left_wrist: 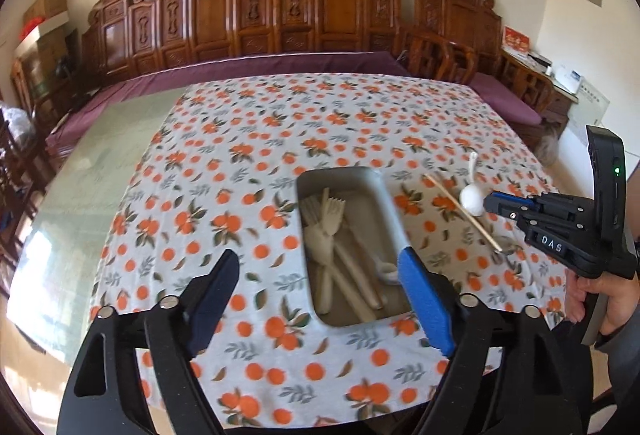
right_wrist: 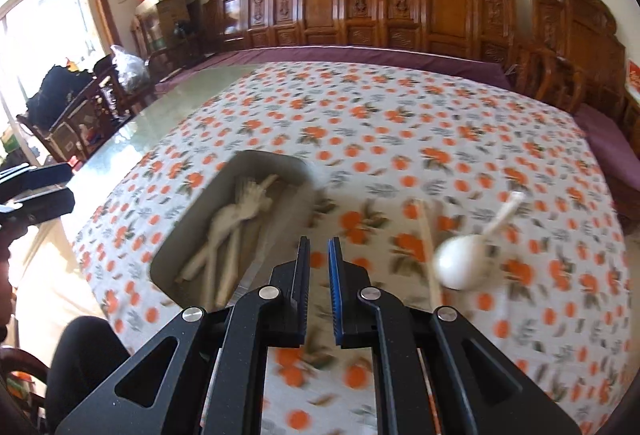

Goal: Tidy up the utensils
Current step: 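Grasp the white plastic ladle by its handle with the right gripper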

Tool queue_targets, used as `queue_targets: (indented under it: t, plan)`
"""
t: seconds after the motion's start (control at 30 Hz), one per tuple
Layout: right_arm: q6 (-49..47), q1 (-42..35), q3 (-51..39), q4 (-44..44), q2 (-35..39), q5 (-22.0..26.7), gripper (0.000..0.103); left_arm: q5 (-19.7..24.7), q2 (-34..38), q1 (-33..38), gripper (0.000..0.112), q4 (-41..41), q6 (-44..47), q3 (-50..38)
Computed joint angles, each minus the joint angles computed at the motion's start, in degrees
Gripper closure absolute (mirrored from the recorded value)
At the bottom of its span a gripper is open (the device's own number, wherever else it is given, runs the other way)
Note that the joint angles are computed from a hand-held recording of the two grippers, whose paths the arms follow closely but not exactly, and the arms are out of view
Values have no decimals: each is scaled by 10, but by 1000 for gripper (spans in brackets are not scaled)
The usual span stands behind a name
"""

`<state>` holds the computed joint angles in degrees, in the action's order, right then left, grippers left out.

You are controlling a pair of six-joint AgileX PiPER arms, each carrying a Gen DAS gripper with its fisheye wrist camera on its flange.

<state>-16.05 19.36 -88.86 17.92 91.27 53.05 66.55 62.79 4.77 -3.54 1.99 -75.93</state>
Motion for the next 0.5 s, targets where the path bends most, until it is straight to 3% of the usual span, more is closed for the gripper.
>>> queue_targets:
  t: [0.07, 0.4, 0.5]
  plan:
    - [-15, -33, 10, 6, -7, 1, 92, -1, 7, -25, 27, 2, -21, -3]
    - [-71, -149, 18, 22, 16, 6, 92, -31, 57, -164, 24, 80, -132, -10]
    - [-70, -155, 0, 15, 46, 5, 84, -48, 77, -199, 24, 107, -158, -11]
